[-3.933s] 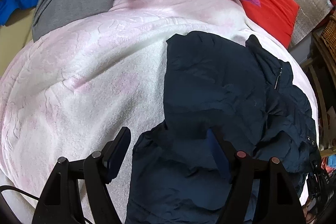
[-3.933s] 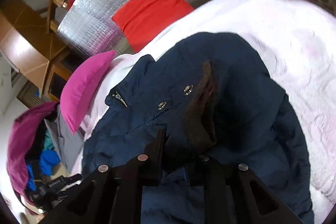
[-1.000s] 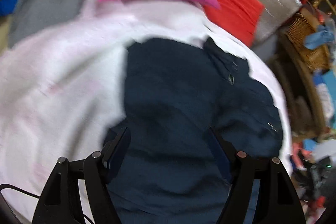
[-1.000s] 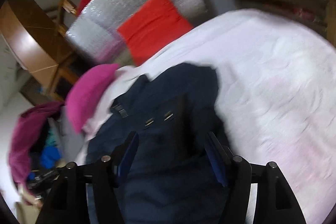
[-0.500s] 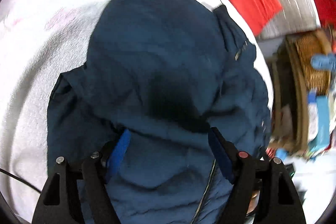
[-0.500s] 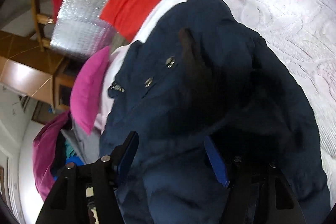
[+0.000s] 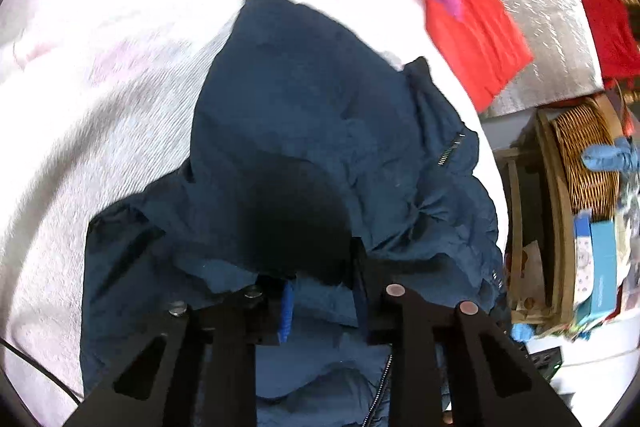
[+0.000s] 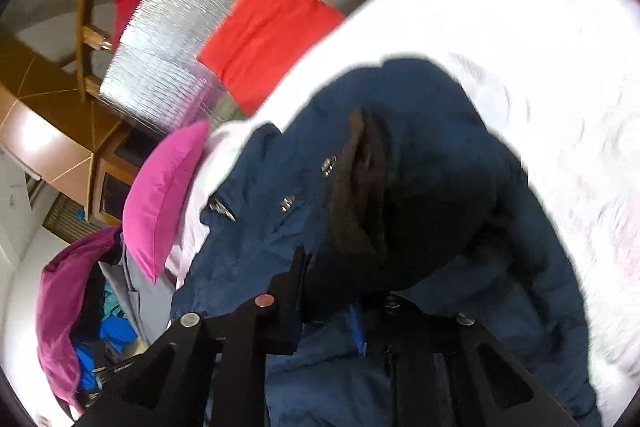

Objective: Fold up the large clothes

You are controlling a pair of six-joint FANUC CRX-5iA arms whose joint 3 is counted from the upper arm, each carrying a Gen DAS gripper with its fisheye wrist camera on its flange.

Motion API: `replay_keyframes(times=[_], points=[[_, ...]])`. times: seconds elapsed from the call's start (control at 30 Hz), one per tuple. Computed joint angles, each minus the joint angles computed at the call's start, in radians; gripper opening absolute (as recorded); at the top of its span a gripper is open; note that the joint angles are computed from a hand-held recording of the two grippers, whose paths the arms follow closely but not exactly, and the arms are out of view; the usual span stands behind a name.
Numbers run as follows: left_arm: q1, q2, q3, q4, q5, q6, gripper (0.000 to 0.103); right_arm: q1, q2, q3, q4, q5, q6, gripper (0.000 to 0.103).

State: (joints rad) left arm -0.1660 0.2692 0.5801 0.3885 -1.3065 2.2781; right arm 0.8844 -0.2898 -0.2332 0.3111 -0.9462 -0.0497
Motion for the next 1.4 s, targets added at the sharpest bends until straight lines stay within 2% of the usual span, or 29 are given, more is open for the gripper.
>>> replay_keyframes(times=[0.07,0.13,0.23,0.3,0.4,0.53,0.6,0.63,0.67,0.73,0.77,0.83,0.9,1.0,1.13,1.2,1.27,1.4], points=[[-0.014,0.031,0.06,-0.036,-0.057,-0.002,0.027,0.007,0.018,0.018,0.013,-0.039,0.026,0.02],[-0.016,0.08,0.108,-0.035,-0.116,0.011,0.03,-0.004,0.035,0.036,-0.039,-0.076,0.07,0.02],[-0.007,0.089,0.113,-0.015,-0.129,0.012,0.034,-0.03,0.013,0.013,-0.105,-0.037,0.079,0.02],[-0.005,0.089,0.127,-0.028,-0.156,0.019,0.045,-0.041,-0.005,0.009,-0.133,-0.018,0.087,0.023],[0.014,0.053,0.071,0.001,-0.141,0.024,0.051,-0.072,-0.038,0.007,-0.206,0.003,0.1,0.024],[0.049,-0.006,-0.013,0.036,-0.105,0.032,0.058,-0.074,-0.077,-0.025,-0.218,0.033,0.053,0.027],[0.066,-0.038,-0.051,0.031,-0.086,0.049,0.061,-0.078,-0.085,-0.039,-0.218,0.053,0.009,0.033],[0.074,-0.053,-0.066,0.024,-0.076,0.061,0.061,-0.08,-0.092,-0.052,-0.213,0.067,-0.021,0.039],[0.077,-0.06,-0.068,0.008,-0.074,0.073,0.061,-0.084,-0.096,-0.066,-0.21,0.085,-0.048,0.051],[0.082,-0.069,-0.071,-0.017,-0.076,0.075,0.061,-0.093,-0.092,-0.076,-0.215,0.107,-0.058,0.06],[0.084,-0.071,-0.078,-0.019,-0.071,0.073,0.059,-0.097,-0.081,-0.071,-0.218,0.102,-0.051,0.06],[0.087,-0.074,-0.09,-0.019,-0.065,0.065,0.055,-0.099,-0.06,-0.061,-0.201,0.088,-0.047,0.053],[0.083,-0.068,-0.072,-0.039,-0.082,0.053,0.04,-0.094,-0.031,-0.027,-0.187,0.039,-0.023,0.035],[0.06,-0.048,-0.033,-0.067,-0.073,0.068,0.026,-0.062,-0.006,0.009,-0.119,-0.016,0.0,0.027],[0.045,-0.043,0.006,-0.108,-0.066,0.061,0.024,-0.017,0.005,0.019,0.014,-0.04,-0.03,0.025],[0.043,-0.025,0.02,-0.108,-0.095,0.061,0.024,-0.026,0.022,0.034,-0.007,-0.058,-0.008,0.025],[0.04,0.004,0.041,-0.104,-0.133,0.07,0.025,-0.052,0.041,0.052,-0.09,-0.089,0.045,0.025],[0.038,0.021,0.071,-0.11,-0.164,0.077,0.029,-0.077,0.013,0.032,-0.161,-0.06,0.072,0.029]])
